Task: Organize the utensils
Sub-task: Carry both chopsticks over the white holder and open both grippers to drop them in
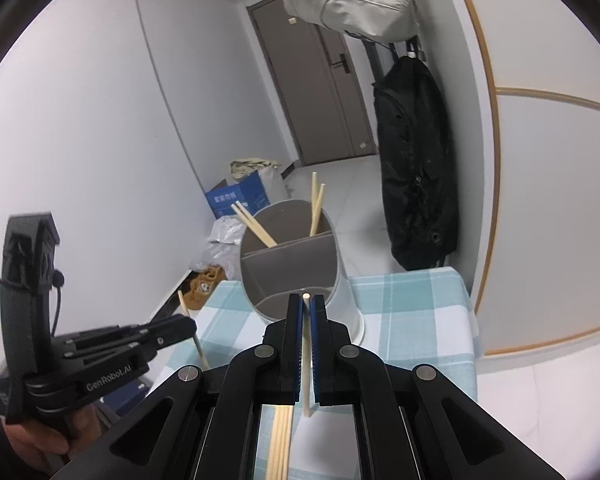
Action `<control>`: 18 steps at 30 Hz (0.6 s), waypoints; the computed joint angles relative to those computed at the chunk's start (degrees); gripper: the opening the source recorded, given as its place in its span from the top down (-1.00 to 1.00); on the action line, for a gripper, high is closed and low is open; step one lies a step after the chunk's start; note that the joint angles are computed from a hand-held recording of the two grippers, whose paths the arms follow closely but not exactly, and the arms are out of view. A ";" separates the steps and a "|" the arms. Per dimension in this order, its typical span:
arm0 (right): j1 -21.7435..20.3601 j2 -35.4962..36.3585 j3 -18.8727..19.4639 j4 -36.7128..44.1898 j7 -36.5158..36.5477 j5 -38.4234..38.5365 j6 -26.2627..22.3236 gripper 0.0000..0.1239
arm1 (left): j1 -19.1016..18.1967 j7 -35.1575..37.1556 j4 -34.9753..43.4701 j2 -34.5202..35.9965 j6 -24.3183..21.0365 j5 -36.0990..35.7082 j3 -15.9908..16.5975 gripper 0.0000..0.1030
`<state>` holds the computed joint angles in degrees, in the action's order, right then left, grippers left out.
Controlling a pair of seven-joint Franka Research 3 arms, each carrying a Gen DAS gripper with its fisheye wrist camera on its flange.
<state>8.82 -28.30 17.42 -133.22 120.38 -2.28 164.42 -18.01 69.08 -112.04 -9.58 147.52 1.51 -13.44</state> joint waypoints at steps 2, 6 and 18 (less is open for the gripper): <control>-0.16 0.07 0.31 0.11 0.03 -0.37 0.01 0.95 | 0.04 -0.03 0.41 -0.09 -0.52 0.20 -0.01 0.97; 0.37 0.40 0.17 0.16 -0.26 -0.22 1.19 0.95 | 0.05 0.55 1.55 -0.01 -1.16 0.85 -0.10 0.98; 0.01 2.83 0.96 4.50 -1.07 -1.88 -0.17 0.95 | -0.21 3.28 6.82 1.15 -4.23 0.20 -0.09 0.98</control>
<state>8.83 -25.46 18.38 -128.72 119.31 -4.16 164.24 -18.22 72.36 -105.22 -8.43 143.29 1.72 -13.53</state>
